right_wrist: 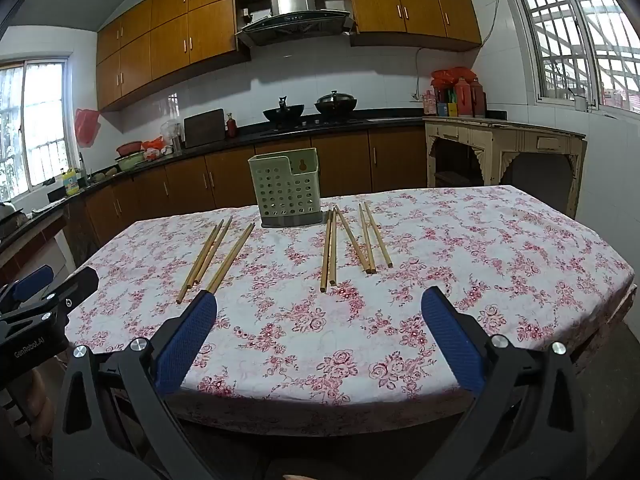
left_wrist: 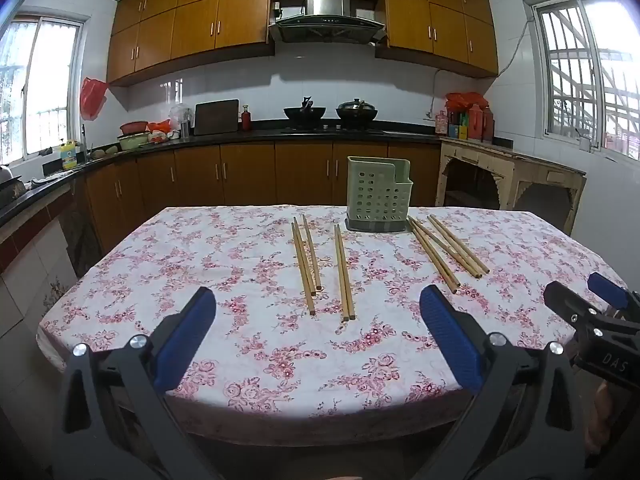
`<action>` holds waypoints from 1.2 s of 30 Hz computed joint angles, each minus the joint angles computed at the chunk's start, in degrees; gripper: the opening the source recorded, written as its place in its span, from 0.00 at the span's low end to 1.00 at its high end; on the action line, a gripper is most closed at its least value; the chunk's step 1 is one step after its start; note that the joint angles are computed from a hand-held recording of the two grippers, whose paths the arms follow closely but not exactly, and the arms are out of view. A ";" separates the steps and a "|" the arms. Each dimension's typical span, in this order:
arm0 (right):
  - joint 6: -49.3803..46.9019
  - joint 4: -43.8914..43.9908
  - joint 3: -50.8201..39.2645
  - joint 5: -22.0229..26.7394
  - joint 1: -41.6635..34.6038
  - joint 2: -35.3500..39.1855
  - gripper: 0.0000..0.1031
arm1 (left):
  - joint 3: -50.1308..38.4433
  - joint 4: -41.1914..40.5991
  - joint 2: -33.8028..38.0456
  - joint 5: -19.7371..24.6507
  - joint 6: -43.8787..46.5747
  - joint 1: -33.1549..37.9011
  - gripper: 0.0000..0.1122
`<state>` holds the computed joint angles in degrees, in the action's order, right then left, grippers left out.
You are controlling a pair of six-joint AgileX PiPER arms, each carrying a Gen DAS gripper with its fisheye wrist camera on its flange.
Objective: Organize utensils
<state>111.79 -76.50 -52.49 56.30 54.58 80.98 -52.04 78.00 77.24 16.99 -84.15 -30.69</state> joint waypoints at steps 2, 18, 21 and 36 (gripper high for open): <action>0.10 -0.08 0.06 0.00 -0.01 0.00 0.98 | 0.02 -0.17 -0.02 -0.20 -0.03 0.10 0.88; -0.31 0.16 0.12 -0.31 -0.30 -0.29 0.98 | -0.07 -1.04 -0.01 -0.21 0.82 0.13 0.88; -0.27 0.16 0.18 -0.35 -0.35 -0.32 0.98 | -0.11 -1.25 0.00 -0.19 1.06 0.13 0.88; -0.15 0.17 0.35 -0.54 -0.47 -0.38 0.98 | -0.15 -1.59 0.02 -0.14 1.39 0.12 0.88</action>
<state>111.64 -76.33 -52.14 55.75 54.11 80.60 -52.19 76.40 77.26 16.85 -82.76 -30.57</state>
